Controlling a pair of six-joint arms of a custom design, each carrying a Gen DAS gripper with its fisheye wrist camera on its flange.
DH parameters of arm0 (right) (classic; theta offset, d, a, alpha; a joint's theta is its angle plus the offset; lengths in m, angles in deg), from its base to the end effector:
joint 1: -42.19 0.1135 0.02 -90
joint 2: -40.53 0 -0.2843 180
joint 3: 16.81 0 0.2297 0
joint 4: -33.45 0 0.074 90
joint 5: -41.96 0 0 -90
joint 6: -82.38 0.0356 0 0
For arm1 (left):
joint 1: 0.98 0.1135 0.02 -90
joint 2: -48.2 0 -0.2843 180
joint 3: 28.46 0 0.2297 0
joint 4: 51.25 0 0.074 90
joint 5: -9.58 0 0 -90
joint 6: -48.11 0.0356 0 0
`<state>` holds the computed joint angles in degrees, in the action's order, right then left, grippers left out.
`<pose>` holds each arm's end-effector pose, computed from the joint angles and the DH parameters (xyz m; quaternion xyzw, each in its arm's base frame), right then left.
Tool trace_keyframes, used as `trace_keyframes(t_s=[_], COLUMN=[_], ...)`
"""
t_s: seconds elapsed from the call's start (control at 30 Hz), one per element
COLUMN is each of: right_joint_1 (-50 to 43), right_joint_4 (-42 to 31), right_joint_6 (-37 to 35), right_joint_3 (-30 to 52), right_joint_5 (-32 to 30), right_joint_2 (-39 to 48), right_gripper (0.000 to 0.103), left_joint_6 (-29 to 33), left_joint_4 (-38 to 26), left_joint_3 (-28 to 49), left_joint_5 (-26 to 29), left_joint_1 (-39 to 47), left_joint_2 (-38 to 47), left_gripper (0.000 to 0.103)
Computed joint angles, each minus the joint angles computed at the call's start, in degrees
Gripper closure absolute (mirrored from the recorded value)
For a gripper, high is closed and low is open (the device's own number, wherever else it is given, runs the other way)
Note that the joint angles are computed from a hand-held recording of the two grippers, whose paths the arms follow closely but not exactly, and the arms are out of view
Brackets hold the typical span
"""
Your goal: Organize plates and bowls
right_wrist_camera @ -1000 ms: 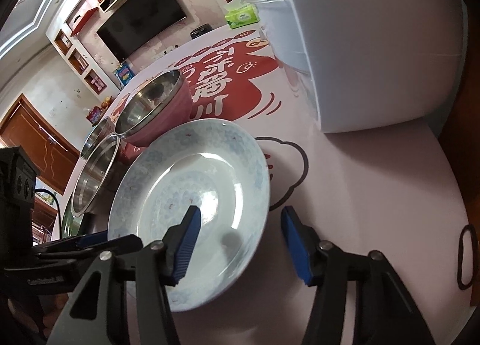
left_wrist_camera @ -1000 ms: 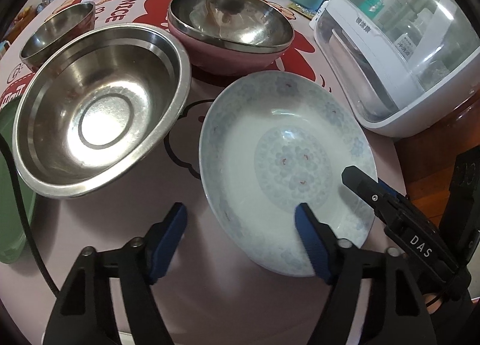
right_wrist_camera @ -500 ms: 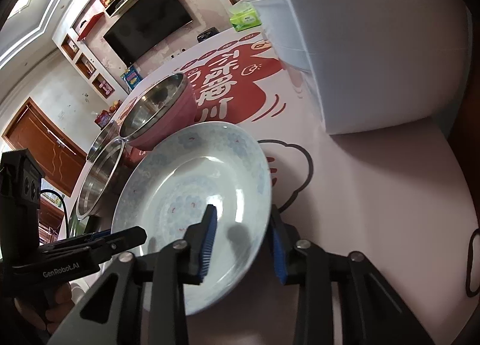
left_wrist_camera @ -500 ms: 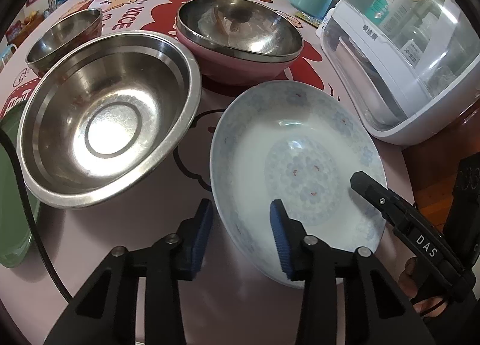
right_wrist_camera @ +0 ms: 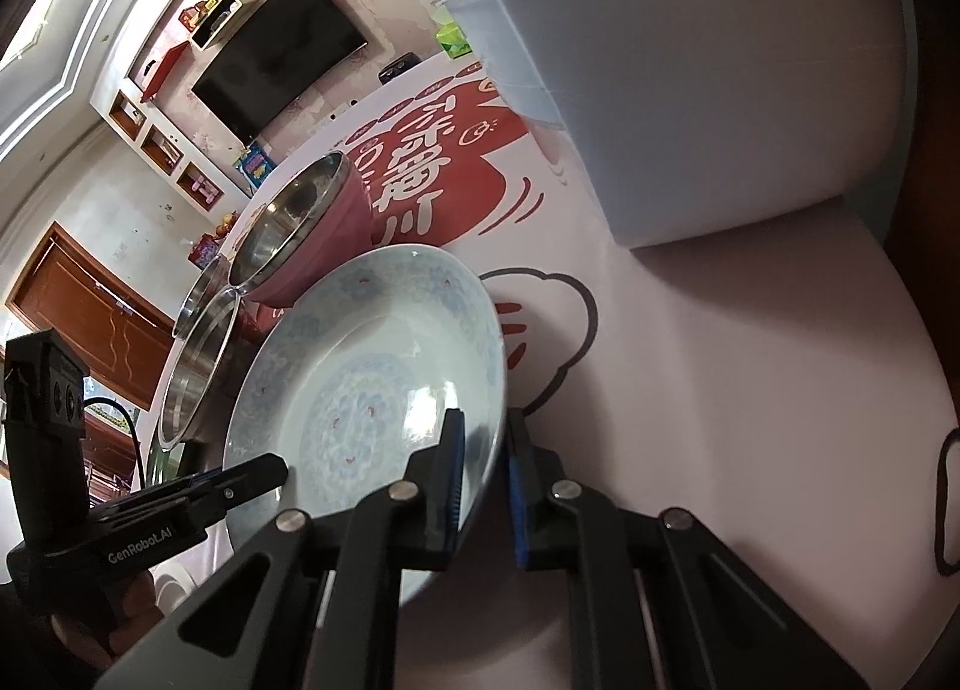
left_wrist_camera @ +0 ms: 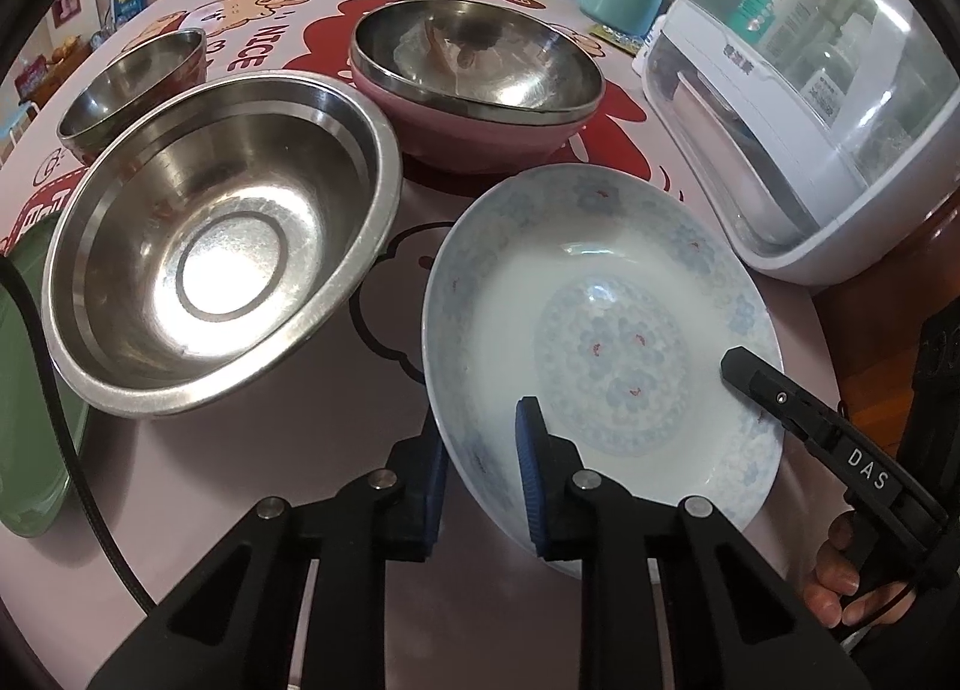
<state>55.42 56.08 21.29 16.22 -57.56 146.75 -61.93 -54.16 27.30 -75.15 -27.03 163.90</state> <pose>0.2276 0.0595 0.0823 0.1002 0.9332 0.1938 0.2857 0.2755 -0.1383 0.0735 0.0617 0.9691 -0.1329 0.1983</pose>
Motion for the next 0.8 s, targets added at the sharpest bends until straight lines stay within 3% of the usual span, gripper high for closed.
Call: trace_keyframes(t_s=[0.53,0.8], right_joint_1=[1.5,5.0], right_joint_4=[-5.2,-7.4], right_joint_6=[2.7,7.9], right_joint_3=[-5.8,-10.3], right_joint_5=[1.5,2.9], right_joint_2=[-9.0,-16.6], right_gripper=[0.091,0.090], left_joint_6=[1.9,2.5], left_joint_4=[-2.6,-5.3], left_joint_3=[-3.8,-7.3], left_joint_5=[-1.7,-2.9], left_joint_1=[-4.1,-6.1], left_joint_2=[-7.5,-14.3], left_gripper=[0.083,0.083])
